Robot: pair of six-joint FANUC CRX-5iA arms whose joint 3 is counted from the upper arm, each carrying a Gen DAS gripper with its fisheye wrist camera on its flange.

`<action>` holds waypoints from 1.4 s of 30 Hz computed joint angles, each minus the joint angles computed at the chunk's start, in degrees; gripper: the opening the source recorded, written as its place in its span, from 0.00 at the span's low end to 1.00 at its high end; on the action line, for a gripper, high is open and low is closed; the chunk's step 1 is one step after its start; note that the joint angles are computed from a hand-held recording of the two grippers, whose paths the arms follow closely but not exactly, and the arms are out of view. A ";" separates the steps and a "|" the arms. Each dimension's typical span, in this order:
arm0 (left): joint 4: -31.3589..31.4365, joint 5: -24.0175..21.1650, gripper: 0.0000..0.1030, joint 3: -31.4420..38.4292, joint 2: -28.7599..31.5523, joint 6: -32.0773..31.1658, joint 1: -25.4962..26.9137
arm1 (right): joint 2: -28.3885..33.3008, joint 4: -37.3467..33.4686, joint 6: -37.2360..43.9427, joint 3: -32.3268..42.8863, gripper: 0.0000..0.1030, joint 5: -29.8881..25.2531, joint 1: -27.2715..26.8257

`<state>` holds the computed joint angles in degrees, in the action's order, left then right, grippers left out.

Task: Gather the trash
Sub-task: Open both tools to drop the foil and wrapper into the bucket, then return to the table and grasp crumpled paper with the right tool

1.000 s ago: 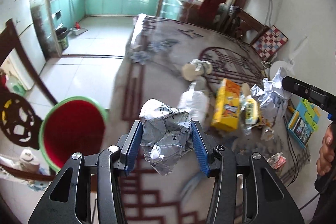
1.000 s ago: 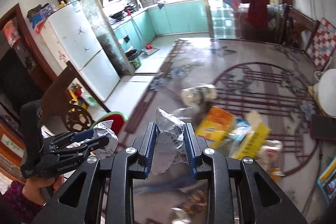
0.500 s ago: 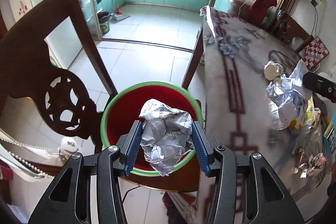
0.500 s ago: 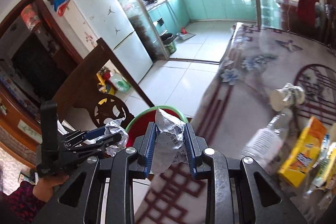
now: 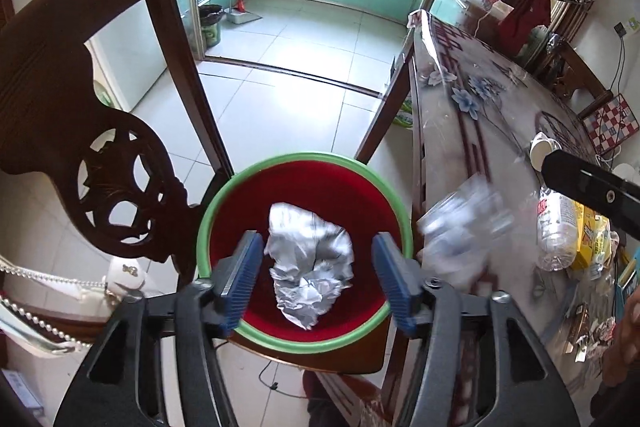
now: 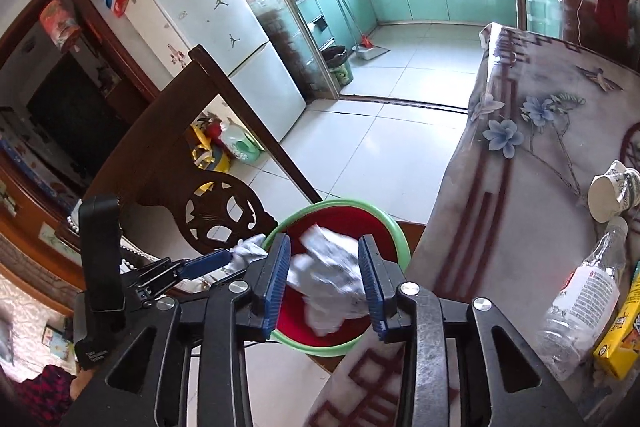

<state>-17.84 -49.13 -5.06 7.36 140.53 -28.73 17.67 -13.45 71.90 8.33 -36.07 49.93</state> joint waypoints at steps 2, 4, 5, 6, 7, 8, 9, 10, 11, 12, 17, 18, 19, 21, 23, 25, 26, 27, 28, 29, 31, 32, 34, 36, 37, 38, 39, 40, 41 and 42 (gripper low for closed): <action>-1.04 0.32 0.66 -0.13 -0.58 0.99 -0.28 | -0.51 0.59 -0.89 -0.68 0.44 0.82 0.12; -1.02 0.71 0.66 -0.34 -1.01 1.03 -0.32 | -1.45 0.38 -0.98 -1.37 0.45 0.86 -0.10; -1.01 0.81 0.66 -0.33 -1.20 1.04 -0.40 | -2.00 0.69 -1.30 -1.85 0.45 0.90 -0.06; -0.95 1.07 0.66 -0.36 -1.42 1.02 -0.50 | -2.69 1.32 -1.71 -2.58 0.45 1.03 0.03; -0.87 1.37 0.66 -0.37 -1.57 0.95 -0.59 | -3.48 2.01 -2.14 -3.42 0.45 1.24 0.11; -0.90 1.48 0.66 -0.16 -1.52 0.99 -0.73 | -4.35 2.66 -2.62 -4.28 0.45 1.43 0.18; -1.19 1.50 0.66 0.12 -1.47 1.32 -1.04 | -5.25 3.38 -3.28 -5.32 0.45 1.86 0.28; -1.43 1.61 0.66 0.39 -1.37 1.59 -1.32 | -6.21 4.07 -4.15 -6.40 0.45 2.29 0.38; -1.40 1.78 0.66 0.71 -1.16 1.53 -1.52 | -7.00 4.55 -4.91 -7.21 0.45 2.50 0.42; -1.11 1.86 0.66 1.21 -0.78 1.17 -1.69 | -7.98 5.47 -6.48 -8.39 0.45 2.95 0.56; 0.09 2.92 0.67 3.37 0.89 -1.27 -2.85 | -12.46 7.90 -9.87 -13.05 0.45 4.31 1.18; -0.23 2.84 0.68 3.98 1.28 -1.52 -3.45 | -13.88 10.07 -11.72 -14.94 0.45 4.91 1.58; -0.53 2.74 0.69 4.72 1.73 -1.89 -4.10 | -15.22 12.50 -13.96 -16.90 0.45 5.44 2.05; -0.70 2.56 0.72 5.93 2.50 -2.31 -5.26 | -18.00 17.55 -18.82 -20.85 0.45 5.73 2.65; 0.18 3.22 0.72 6.53 3.08 -3.06 -6.02 | -20.51 22.61 -23.99 -24.74 0.45 5.07 3.11; 1.29 4.14 0.72 7.08 3.71 -3.26 -6.77 | -23.66 28.76 -30.76 -29.66 0.45 3.11 3.31; 2.29 4.85 0.72 7.41 4.21 -3.72 -7.21 | -25.01 31.10 -33.63 -31.63 0.45 1.98 3.30; 2.94 5.18 0.72 7.83 4.67 -4.07 -7.63 | -26.60 33.57 -36.86 -33.87 0.45 0.65 3.22; 3.64 5.53 0.72 8.32 5.25 -4.76 -8.09 | -28.20 35.90 -40.10 -36.00 0.45 -0.78 3.12; 4.25 5.73 0.72 9.02 5.99 -5.63 -8.73 | -29.49 37.43 -42.43 -37.63 0.45 -1.98 2.94; 6.25 6.46 0.73 10.00 7.28 -8.10 -9.73 | -33.46 39.99 -47.64 -41.62 0.45 -5.91 2.44; 8.39 7.29 0.73 10.18 7.95 -10.26 -10.02 | -35.15 40.27 -48.78 -42.94 0.45 -7.68 2.03; 13.59 8.81 0.73 10.49 9.33 -15.44 -10.49 | -38.71 40.64 -50.35 -45.51 0.45 -11.51 1.12; 17.41 9.48 0.74 11.76 11.06 -20.02 -11.53 | -42.12 40.16 -50.62 -47.66 0.45 -14.44 -0.47; 18.34 9.31 0.75 12.90 12.10 -21.57 -12.30 | -43.55 39.19 -49.83 -48.42 0.45 -15.56 -1.62; 18.88 9.08 0.77 13.85 12.88 -22.45 -12.91 | -45.19 38.30 -48.98 -49.52 0.45 -16.22 -2.50; 19.72 8.93 0.78 14.81 13.79 -23.41 -13.59 | -46.36 36.36 -46.85 -50.01 0.45 -16.80 -4.27; 21.23 8.51 0.78 15.92 14.94 -24.74 -14.11 | -47.04 34.37 -44.43 -50.36 0.45 -16.82 -6.14; 22.23 7.75 0.78 17.04 15.94 -25.31 -14.57 | -47.63 32.76 -42.89 -50.51 0.45 -17.27 -7.04; 23.37 7.20 0.78 18.07 16.96 -25.96 -15.10 | -47.85 29.95 -39.56 -50.30 0.45 -17.27 -9.36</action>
